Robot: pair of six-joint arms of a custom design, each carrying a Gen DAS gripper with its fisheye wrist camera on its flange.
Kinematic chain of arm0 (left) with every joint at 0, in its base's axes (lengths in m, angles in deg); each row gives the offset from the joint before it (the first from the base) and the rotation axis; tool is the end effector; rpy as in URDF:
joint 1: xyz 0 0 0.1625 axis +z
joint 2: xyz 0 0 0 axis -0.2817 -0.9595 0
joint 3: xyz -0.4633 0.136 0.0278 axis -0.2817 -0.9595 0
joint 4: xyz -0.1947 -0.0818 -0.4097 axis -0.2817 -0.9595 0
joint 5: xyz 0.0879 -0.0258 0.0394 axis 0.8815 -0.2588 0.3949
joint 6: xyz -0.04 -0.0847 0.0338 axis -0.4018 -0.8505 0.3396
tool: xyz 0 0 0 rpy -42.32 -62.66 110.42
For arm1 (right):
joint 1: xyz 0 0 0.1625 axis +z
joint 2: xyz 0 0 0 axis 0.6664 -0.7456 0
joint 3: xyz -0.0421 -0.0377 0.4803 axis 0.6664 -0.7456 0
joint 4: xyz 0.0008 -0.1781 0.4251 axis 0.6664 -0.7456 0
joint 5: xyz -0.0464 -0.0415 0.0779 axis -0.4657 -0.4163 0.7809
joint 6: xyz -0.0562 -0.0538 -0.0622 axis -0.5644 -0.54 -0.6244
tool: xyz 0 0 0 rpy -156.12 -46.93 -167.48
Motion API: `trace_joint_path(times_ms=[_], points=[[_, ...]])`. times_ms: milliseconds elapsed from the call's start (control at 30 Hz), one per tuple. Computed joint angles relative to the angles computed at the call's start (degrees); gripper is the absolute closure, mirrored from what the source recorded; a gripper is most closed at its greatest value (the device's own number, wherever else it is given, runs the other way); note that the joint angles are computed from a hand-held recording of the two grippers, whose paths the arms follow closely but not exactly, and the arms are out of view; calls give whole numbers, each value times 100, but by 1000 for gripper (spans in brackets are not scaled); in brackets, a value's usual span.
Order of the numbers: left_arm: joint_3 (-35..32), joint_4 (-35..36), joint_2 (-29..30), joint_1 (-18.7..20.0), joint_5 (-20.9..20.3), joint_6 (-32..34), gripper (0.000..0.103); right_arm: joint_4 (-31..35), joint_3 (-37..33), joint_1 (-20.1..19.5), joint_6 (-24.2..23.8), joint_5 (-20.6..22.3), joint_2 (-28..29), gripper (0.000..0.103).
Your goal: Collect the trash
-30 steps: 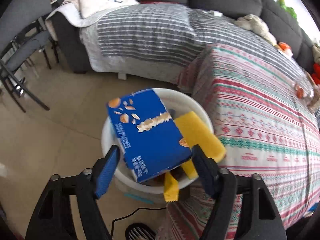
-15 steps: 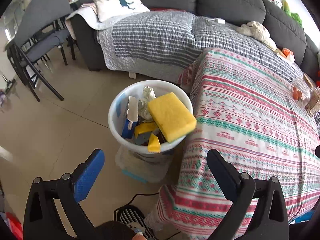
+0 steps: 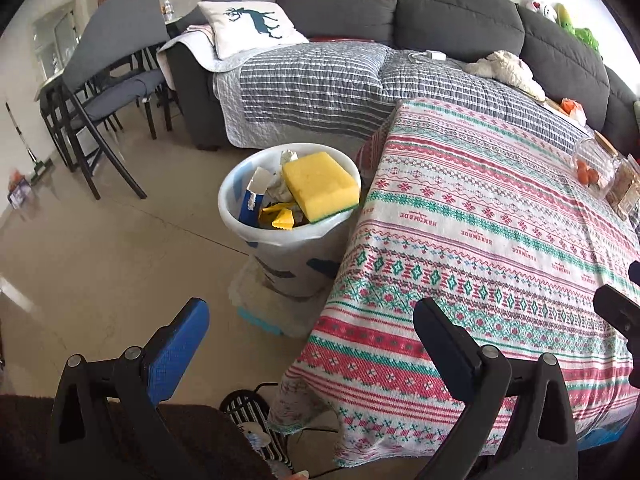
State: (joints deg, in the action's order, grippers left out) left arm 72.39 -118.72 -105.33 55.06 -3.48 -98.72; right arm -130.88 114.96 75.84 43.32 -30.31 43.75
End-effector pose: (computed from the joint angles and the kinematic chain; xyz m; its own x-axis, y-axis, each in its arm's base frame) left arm -0.0433 -0.3210 0.2616 -0.5410 -0.5684 -0.6199 0.1585 0.6549 -0.7389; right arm 0.3278 -0.4419 -0.0088 -0.5759 -0.5811 0.5750 -0.7736 0.6149 -0.1534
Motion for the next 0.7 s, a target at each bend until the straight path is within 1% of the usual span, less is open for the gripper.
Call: trace_joint_path(times_ms=[367,567,700], points=[[57,-233,-33,-63,18,262,0,-42,-51,-39,142,2,-1,1],[95,-448,-89,-36,-15,475,0,-79,-37,-28,86,-10,31,1],[103,-458,-109,-41,-13,478,0,-72,-38,-25,109,1,23,1]])
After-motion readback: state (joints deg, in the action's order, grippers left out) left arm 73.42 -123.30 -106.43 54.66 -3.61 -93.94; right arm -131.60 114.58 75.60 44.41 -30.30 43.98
